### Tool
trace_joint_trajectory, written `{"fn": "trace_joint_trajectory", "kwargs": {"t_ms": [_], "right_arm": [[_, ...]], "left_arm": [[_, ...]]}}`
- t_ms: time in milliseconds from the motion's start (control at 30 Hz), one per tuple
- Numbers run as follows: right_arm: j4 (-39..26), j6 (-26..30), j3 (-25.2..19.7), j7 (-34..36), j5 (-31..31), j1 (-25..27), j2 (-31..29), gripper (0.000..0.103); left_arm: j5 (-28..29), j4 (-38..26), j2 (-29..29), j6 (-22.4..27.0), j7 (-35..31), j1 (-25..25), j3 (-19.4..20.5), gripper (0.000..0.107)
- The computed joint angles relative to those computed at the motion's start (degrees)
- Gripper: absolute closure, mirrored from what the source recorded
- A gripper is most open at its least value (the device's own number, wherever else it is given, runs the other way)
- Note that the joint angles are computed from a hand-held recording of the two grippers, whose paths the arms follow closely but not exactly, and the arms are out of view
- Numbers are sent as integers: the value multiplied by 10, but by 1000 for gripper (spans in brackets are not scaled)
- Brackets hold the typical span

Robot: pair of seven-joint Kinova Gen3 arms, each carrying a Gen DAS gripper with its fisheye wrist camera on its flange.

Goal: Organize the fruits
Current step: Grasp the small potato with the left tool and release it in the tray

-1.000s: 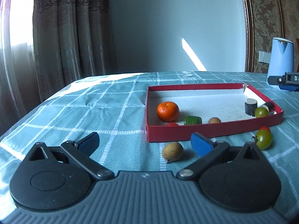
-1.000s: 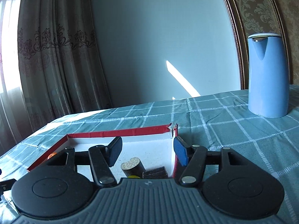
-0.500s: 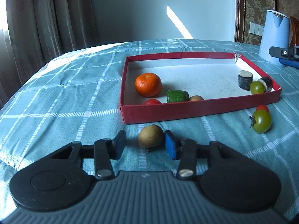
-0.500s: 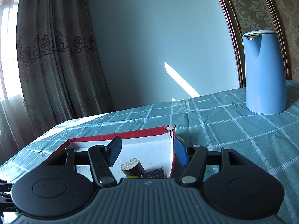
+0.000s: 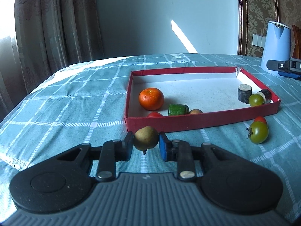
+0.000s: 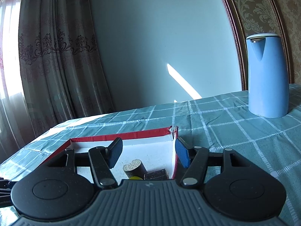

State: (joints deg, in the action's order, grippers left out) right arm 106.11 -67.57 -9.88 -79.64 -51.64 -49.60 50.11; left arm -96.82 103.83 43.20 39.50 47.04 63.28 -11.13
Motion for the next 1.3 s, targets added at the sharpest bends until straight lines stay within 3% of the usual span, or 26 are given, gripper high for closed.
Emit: {"fn": "trace_joint_trajectory", "kwargs": {"t_ms": [367,533,1300], "right_arm": [[-2,1,0,3,-1,-1,1,42],[-3,4,-1,5,-1,-1,1,42],[-5,16,1,17,15,-6,-1,42]], "left_arm": [[35,-72,9,77,-71,-50,76,81],[55,-105,15,84,-98,-83,104,81],[118,-162,44,20,-137,-94,50,81]]}}
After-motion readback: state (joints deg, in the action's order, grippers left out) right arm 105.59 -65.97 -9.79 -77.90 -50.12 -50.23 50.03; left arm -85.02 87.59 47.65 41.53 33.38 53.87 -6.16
